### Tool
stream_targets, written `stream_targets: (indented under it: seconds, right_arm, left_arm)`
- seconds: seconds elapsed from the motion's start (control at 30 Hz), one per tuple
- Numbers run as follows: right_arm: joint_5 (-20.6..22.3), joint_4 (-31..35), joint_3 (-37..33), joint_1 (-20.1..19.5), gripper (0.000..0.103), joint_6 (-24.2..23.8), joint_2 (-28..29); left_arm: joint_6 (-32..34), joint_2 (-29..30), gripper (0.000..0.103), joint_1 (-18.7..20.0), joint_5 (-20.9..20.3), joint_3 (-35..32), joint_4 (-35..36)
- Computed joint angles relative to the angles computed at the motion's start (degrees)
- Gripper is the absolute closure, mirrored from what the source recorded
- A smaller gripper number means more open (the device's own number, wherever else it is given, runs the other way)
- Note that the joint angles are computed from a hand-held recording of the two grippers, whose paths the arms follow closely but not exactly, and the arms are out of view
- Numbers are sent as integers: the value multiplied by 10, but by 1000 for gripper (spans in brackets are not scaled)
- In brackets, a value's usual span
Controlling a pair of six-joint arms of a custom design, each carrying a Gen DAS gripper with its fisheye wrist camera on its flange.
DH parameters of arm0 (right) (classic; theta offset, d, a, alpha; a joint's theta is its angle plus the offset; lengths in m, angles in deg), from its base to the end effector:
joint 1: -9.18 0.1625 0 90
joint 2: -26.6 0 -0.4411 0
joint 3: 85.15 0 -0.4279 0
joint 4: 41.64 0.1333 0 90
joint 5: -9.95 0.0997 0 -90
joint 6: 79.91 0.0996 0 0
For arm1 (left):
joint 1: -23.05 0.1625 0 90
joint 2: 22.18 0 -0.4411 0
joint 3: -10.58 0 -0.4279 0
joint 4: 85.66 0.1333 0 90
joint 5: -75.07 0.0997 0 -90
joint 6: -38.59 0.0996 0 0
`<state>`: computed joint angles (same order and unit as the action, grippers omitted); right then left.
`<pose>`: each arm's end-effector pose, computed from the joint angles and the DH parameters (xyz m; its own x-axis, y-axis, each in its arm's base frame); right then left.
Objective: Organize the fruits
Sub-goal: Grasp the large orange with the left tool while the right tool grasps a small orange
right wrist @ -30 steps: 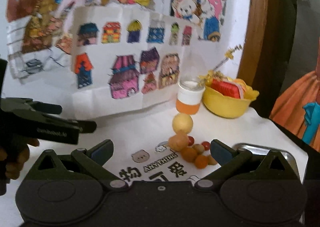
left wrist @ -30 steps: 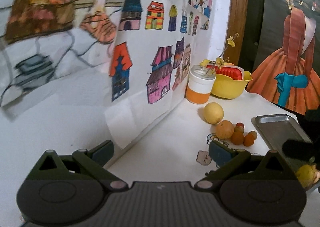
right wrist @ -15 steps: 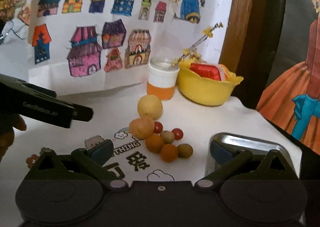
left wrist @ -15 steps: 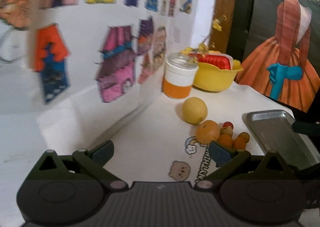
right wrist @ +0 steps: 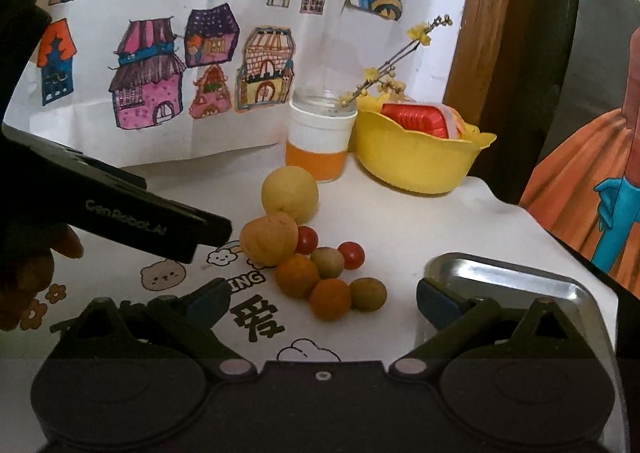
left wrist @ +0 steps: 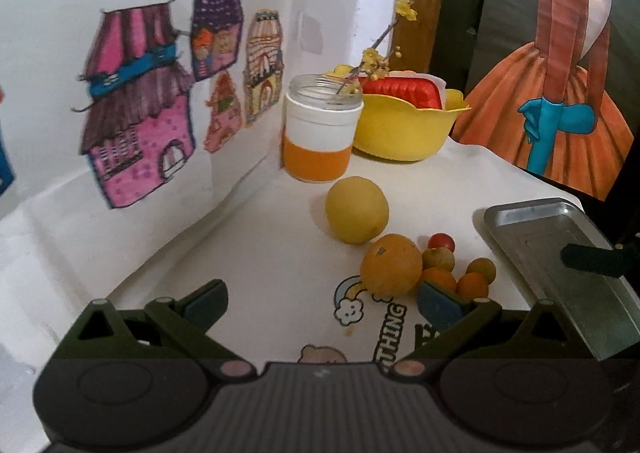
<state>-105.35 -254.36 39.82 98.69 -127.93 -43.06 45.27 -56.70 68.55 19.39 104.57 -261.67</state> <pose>0.0863 -0.5190 0.2817 -0.6049 -0.0165 0.7961 -0.6673 0.5560 -0.4955 -0.3602 -0.6369 0.0148 -0.6875 0.4707 -0.5530 0.7119 0.5873 -0.3851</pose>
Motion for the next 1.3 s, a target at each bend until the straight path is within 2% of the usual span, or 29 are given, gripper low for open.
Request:
stream_targets:
  seconds: [0.23,0.43,0.6,0.77,0.97,1.1,1.3]
  right_arm:
    - [4,8,-12,-3,9,23,10]
    - [-6,22,-27,-4,18,37,20]
    - [-18,37,-36,-6,23,49,24]
    - [-43,36,-44,-3,26,43,31]
    - [-52,52,-48,-3,39,57,30]
    - [-52,58,-50,-3,46,61,31]
    - [-57,68,-55,-3,50,69,33]
  left_arm:
    - [11,15,1,13,-29,-23,13]
    - [-3,24,1,23,-53,-45,42]
    - [-10,37,1,27,-65,-67,68]
    - [-10,48,1,28,-74,-82,83]
    - [-13,55,1,29,-81,-88,85]
    - [-24,55,7,30,-85,-89,86]
    - [-42,53,17,35,-100,-91,95]
